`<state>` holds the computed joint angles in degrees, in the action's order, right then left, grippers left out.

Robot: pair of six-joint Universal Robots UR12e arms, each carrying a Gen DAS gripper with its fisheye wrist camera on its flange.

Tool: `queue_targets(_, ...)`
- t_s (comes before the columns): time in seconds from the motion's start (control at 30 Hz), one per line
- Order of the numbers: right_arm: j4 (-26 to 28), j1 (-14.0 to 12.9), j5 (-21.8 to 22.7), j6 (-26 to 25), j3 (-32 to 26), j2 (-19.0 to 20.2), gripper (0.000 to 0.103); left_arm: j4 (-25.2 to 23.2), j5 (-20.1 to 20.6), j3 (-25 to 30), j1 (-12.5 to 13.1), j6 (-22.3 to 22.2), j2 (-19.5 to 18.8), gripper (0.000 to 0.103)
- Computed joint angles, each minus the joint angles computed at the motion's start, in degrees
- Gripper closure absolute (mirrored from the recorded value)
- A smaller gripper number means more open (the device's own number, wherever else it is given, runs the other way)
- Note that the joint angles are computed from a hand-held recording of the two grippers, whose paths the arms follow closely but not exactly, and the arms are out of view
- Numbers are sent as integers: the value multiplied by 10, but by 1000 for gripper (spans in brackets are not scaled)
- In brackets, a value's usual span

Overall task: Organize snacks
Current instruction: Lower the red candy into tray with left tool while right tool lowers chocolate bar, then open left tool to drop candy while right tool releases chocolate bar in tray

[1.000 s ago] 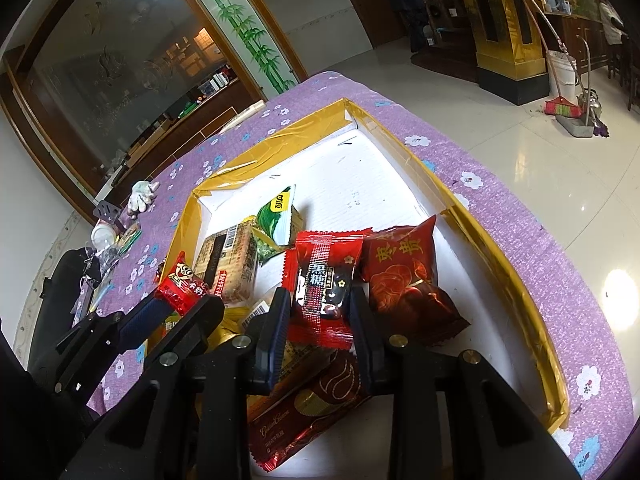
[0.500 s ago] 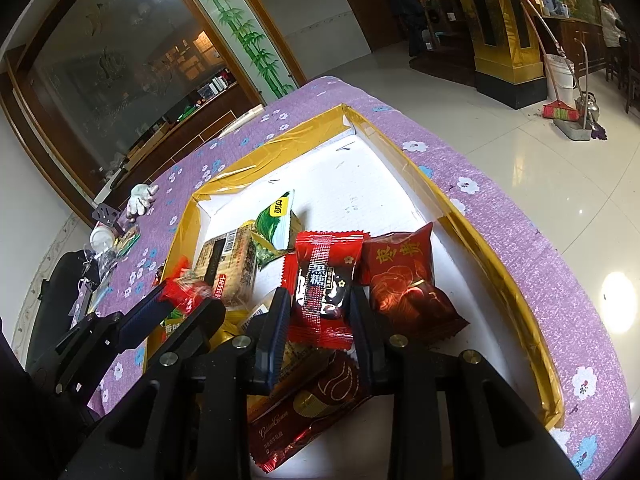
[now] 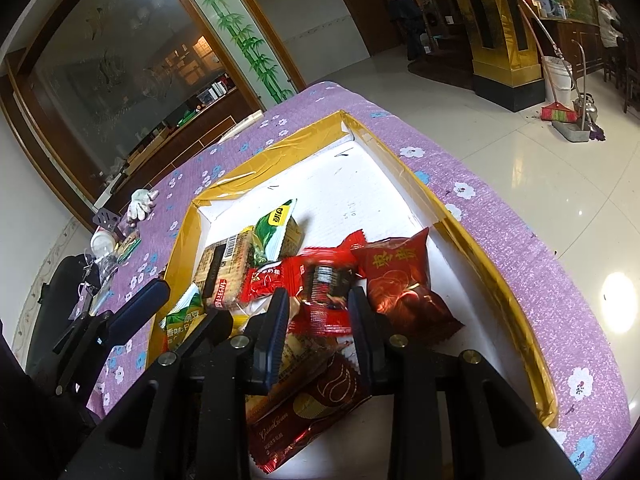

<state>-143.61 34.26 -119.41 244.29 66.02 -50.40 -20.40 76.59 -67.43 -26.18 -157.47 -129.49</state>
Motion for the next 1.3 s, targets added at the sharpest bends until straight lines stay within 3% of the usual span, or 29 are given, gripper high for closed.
queue_targets(0.1,-2,0,0,0,1,0,73,1,0,-1,0,0,0,44)
queue_targets(0.27,-15,1,-9,-2,5,-2,57,2,0,0,0,1,0,42)
queue_targets(0.4,-31,2,-14,-4,10,-4,52,1,1,0,-1,-1,0,40)
queue_targets(0.6,-52,3,-24,-3,19,-7,43,14,4,-5,-2,0,2,30)
queue_targets(0.73,-66,7,-49,-1,17,-3,29,14,7,-5,-2,0,2,26)
queue_targets(0.87,-57,11,-67,-10,8,1,24,19,5,-6,-1,-6,3,15)
queue_targets(1.3,-71,12,-72,-15,8,2,23,22,9,-9,-3,-3,4,11)
